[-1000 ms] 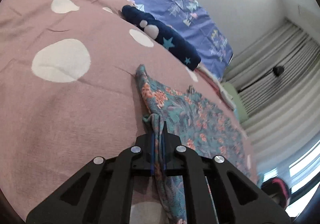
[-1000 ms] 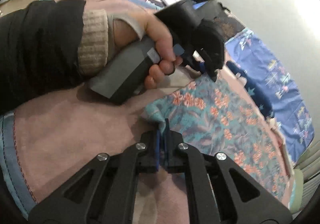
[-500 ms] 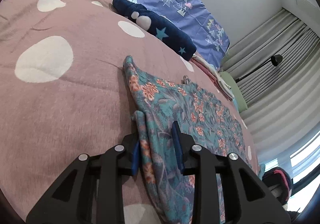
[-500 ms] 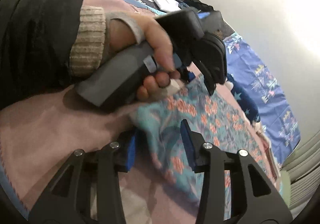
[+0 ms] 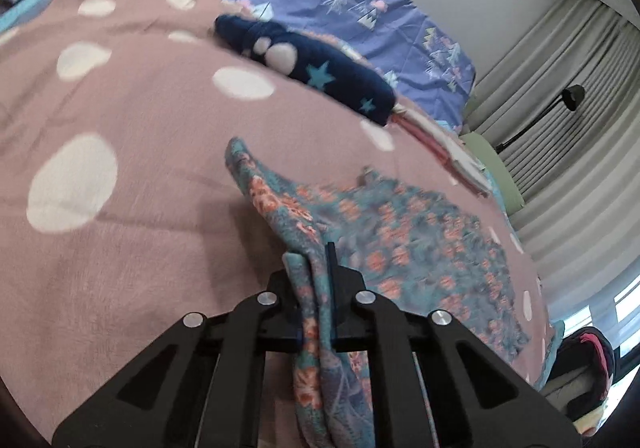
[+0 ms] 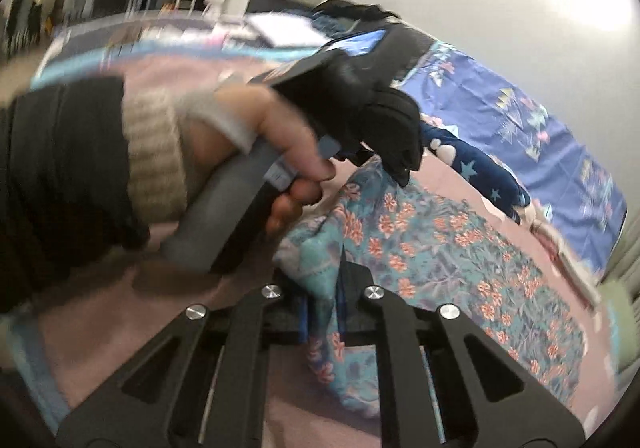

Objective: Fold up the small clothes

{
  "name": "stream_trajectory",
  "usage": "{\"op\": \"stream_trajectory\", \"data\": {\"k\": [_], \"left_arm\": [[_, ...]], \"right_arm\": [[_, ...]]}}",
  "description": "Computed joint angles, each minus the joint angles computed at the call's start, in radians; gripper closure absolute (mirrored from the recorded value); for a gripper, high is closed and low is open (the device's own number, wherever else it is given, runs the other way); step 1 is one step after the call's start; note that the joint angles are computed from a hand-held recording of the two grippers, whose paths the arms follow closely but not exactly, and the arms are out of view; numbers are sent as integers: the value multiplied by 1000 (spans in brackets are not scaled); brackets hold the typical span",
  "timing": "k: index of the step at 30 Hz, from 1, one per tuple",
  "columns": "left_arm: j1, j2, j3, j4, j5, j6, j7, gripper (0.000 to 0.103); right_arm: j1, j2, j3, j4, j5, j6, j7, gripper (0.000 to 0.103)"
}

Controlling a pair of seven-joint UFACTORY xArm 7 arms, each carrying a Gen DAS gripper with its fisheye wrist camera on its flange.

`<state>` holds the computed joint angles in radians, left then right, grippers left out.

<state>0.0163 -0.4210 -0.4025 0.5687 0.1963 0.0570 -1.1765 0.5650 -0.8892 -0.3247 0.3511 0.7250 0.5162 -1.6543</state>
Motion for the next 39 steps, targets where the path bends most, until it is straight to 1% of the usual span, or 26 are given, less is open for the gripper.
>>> {"op": "stream_trajectory", "data": {"k": [4, 7, 9, 12, 15, 17, 20, 22, 25, 28, 31, 35, 39], "left_arm": [[-5, 8, -4, 101, 30, 102, 17, 95], [-2, 39, -20, 182, 80, 164, -5, 95], [1, 68, -35, 235, 129, 195, -34, 95], [6, 118, -64, 318, 218, 256, -98, 95], [-1, 167, -79, 390, 291, 302, -163, 95], [-12, 207, -86, 442, 338, 335, -196, 95], [-41, 289, -98, 548, 408, 411, -230, 95], [-70, 363, -104, 636, 456, 465, -249, 95], [-127, 465, -96, 756, 515, 535, -258, 95], [-204, 586, -79, 902, 567, 614, -252, 95], [-279, 693, -50, 1033, 592, 669, -232, 96], [-379, 845, -11, 1230, 587, 738, -168, 96], [-488, 1028, 31, 1494, 556, 850, -54, 96]], "right_arm": [[-14, -4, -50, 60, 28, 64, 16, 93], [-33, 26, -86, 118, 54, 125, 21, 93], [-59, 49, -109, 155, 73, 178, 22, 93], [-96, 84, -129, 195, 108, 229, -1, 93], [-134, 120, -156, 236, 142, 284, -19, 93], [-154, 155, -178, 271, 165, 324, -28, 93], [-179, 221, -213, 330, 200, 379, -46, 93], [-204, 253, -235, 359, 215, 421, -50, 93], [-231, 325, -275, 420, 247, 484, -57, 93], [-252, 422, -320, 497, 282, 552, -56, 93], [-277, 529, -363, 578, 319, 620, -47, 93], [-325, 655, -398, 661, 365, 694, -43, 93], [-386, 787, -416, 746, 407, 776, -21, 93]]}}
